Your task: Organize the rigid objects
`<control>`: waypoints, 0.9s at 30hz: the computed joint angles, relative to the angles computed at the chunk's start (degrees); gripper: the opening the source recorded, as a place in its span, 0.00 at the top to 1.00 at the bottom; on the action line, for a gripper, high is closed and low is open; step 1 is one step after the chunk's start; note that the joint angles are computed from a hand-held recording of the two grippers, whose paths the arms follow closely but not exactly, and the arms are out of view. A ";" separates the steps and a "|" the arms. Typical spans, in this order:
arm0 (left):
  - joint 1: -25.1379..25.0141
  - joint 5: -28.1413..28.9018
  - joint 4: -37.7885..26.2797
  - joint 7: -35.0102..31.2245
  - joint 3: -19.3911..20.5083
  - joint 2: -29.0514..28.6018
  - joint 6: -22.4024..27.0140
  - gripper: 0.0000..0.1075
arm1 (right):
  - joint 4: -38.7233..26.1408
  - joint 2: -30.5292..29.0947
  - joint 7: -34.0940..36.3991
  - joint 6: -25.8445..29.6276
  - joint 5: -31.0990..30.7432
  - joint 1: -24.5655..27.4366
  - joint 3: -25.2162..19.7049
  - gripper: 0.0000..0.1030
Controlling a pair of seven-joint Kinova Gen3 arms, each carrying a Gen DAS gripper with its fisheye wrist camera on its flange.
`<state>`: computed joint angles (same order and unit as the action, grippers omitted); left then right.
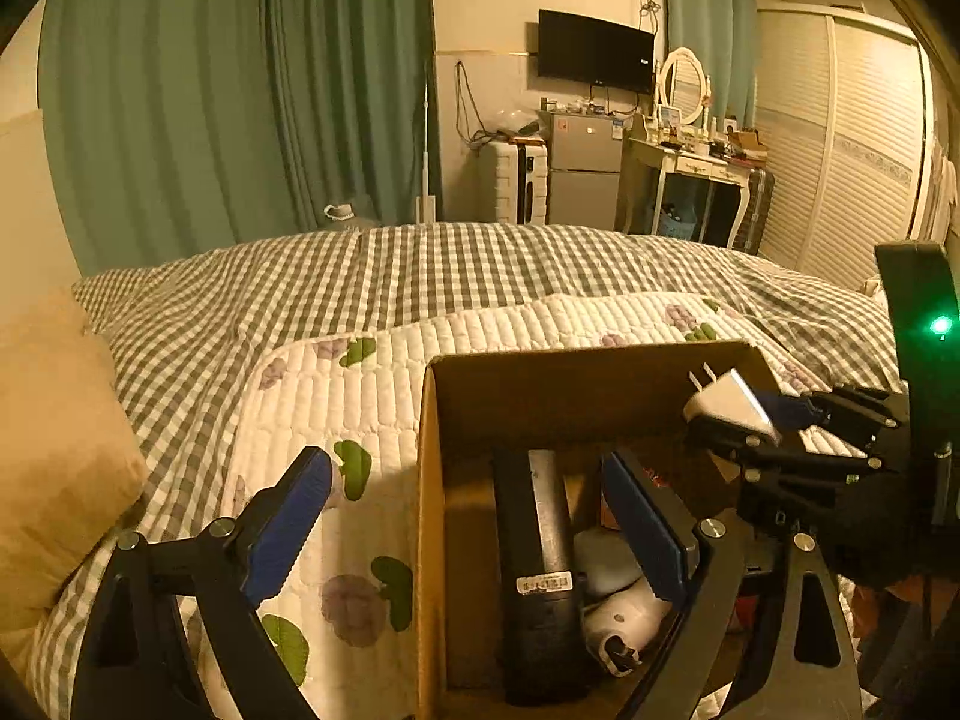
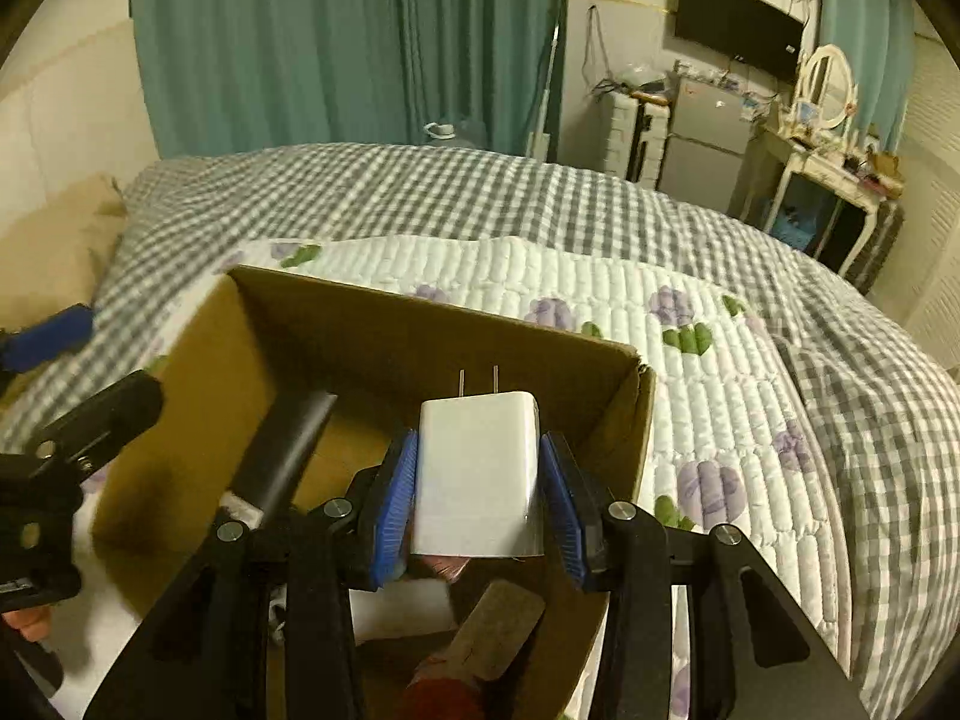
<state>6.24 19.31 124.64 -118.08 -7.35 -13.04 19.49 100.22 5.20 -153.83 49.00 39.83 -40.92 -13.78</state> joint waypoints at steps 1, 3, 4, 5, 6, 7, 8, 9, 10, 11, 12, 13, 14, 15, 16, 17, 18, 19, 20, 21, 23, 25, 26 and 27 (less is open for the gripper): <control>0.73 0.79 0.13 -0.84 -0.89 0.02 -0.09 0.13 | 0.39 -0.11 -0.73 -0.68 0.70 0.01 0.11 0.55; 1.19 1.62 0.39 -1.65 -1.58 -0.48 -0.04 0.13 | 0.86 -0.67 -2.84 -0.91 2.54 -0.36 0.05 0.40; 0.71 1.30 0.54 -1.14 -1.13 -1.01 -0.03 0.13 | 0.92 -1.11 -3.12 -1.00 2.77 -0.33 -0.12 0.40; -0.55 0.26 0.80 0.31 0.19 -1.78 -0.19 0.13 | 0.80 -1.54 -3.33 -0.80 2.95 -0.31 -0.36 0.40; -1.44 -0.69 0.86 1.76 1.09 -2.64 0.07 0.13 | 0.41 -2.00 -3.58 0.06 3.17 -0.42 -0.72 0.40; -1.70 -1.34 0.83 2.69 1.40 -3.32 0.54 0.13 | -0.16 -2.61 -3.50 1.23 3.17 -0.56 -1.18 0.40; -1.98 -1.94 0.29 3.70 1.50 -4.63 1.90 0.13 | -0.70 -3.20 -3.21 2.27 2.99 -0.63 -1.70 0.40; -2.26 -2.58 0.06 4.69 1.70 -5.89 2.72 0.13 | -1.68 -4.08 -2.93 4.18 2.94 -0.95 -2.45 0.40; -2.30 -3.13 -0.23 5.45 1.67 -7.09 3.58 0.13 | -2.35 -4.65 -3.01 5.64 3.21 -1.11 -3.15 0.40; -2.23 -3.64 -0.66 6.07 1.48 -8.48 4.67 0.13 | -3.36 -5.56 -2.74 7.55 3.37 -1.41 -4.02 0.40; -2.36 -4.27 -1.12 6.82 1.53 -9.81 5.69 0.13 | -4.18 -6.09 -2.55 8.88 3.52 -1.53 -4.78 0.40; -2.60 -5.03 -1.80 7.62 1.67 -11.79 7.17 0.13 | -5.34 -7.06 -2.61 11.15 4.09 -1.95 -5.90 0.40; -2.64 -5.69 -2.34 8.25 1.71 -13.07 8.18 0.13 | -6.38 -7.71 -2.53 13.03 4.42 -1.50 -7.51 0.40; -2.86 -6.47 -3.16 9.00 1.91 -15.20 9.73 0.13 | -7.90 -8.95 -1.98 14.98 4.12 -0.12 -10.17 0.40; -3.01 -7.21 -4.09 9.70 2.07 -16.70 11.10 0.13 | -9.15 -9.76 -1.50 16.38 3.51 1.88 -12.82 0.40; -3.78 -8.24 -4.92 10.72 2.78 -18.25 12.46 0.13 | -10.92 -10.19 -1.21 18.71 3.21 3.47 -15.48 0.40; -4.82 -9.29 -5.74 11.98 3.76 -19.69 13.63 0.13 | -12.80 -10.84 -0.76 21.04 2.85 5.06 -18.13 0.40; -5.50 -10.17 -6.40 13.11 4.42 -21.54 14.60 0.13 | -14.64 -11.84 -0.41 23.37 3.00 6.30 -20.79 0.40; -5.57 -10.83 -7.11 13.88 4.49 -23.78 15.83 0.11 | -15.99 -12.38 -0.39 25.70 3.93 7.44 -23.44 0.38; -5.04 -11.27 -7.53 14.25 4.17 -25.11 16.60 0.06 | -17.23 -12.44 -0.61 28.03 5.05 8.57 -26.10 0.36; -3.24 -11.71 -7.95 14.44 2.96 -28.92 17.93 0.04 | -19.17 -13.87 -1.44 32.69 8.30 9.67 -31.40 0.19; -1.95 -12.05 -8.24 14.81 2.06 -32.08 19.56 0.04 | -20.55 -14.45 -3.90 37.35 11.77 10.12 -36.45 0.07; -1.29 -12.03 -8.24 15.07 1.50 -33.63 20.36 0.04 | -20.98 -14.47 -5.33 39.68 13.45 9.03 -37.78 0.01; -0.54 -12.03 -8.06 15.20 0.86 -35.01 21.00 0.04 | -20.75 -14.62 -6.90 41.58 15.12 6.89 -38.18 0.00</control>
